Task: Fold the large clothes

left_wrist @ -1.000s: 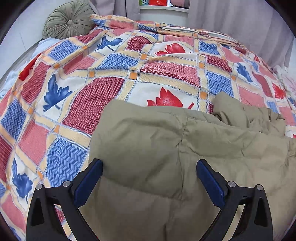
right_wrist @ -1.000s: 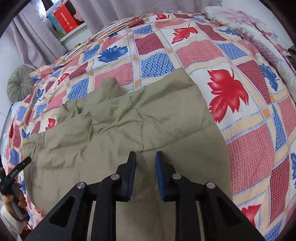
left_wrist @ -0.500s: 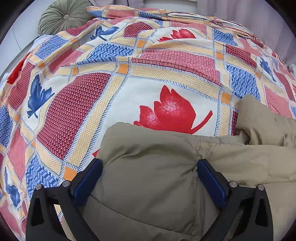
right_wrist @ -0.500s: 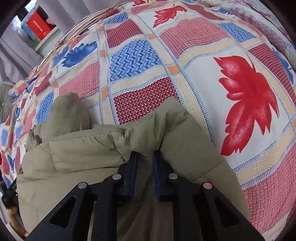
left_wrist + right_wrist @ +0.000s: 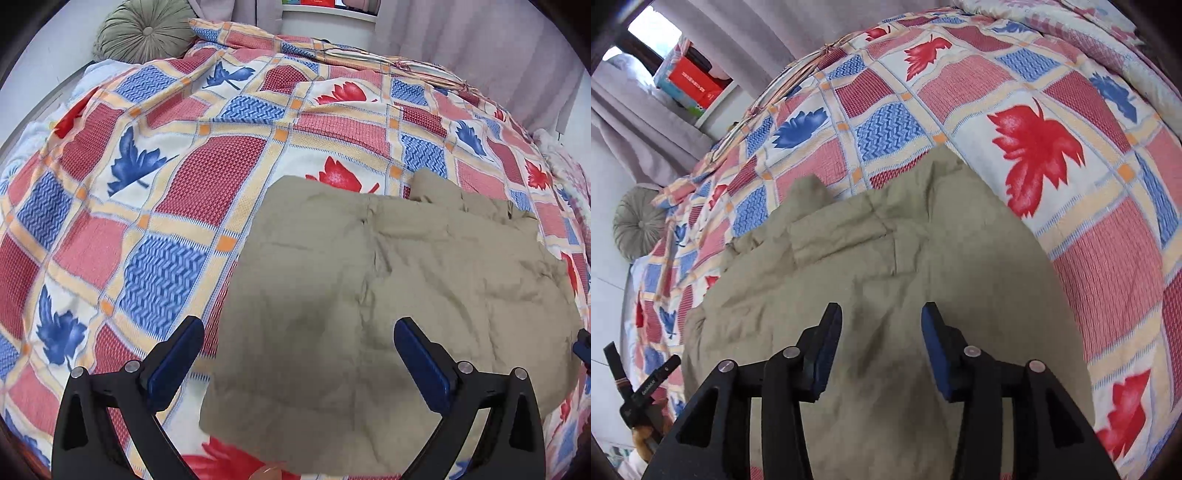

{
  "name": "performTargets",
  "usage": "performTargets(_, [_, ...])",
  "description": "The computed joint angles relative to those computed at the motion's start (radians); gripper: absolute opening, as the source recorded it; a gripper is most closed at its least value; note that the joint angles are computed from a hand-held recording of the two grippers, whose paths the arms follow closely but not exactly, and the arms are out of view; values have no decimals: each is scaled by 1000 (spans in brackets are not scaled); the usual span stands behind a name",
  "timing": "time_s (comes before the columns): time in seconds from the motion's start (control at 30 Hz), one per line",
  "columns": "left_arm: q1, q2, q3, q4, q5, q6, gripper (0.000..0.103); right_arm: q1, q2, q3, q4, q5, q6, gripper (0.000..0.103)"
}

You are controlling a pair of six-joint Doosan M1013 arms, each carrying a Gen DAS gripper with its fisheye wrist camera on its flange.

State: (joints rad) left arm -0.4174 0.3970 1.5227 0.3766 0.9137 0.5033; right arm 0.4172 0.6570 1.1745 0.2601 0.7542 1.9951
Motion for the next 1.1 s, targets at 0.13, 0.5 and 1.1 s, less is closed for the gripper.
performTargets(0.13, [-29,-54,76,-35,-29,-62,103,5,-70,122,76,-28,-14,53])
performTargets(0.5, [-59,-81,171,-272,-141,-37,103,-2,-166,308,252,-77,-51,75])
performTargets(1.1, [23,-55,269,-894,-438,330,103,-27,-126,375,725,-150,-267,90])
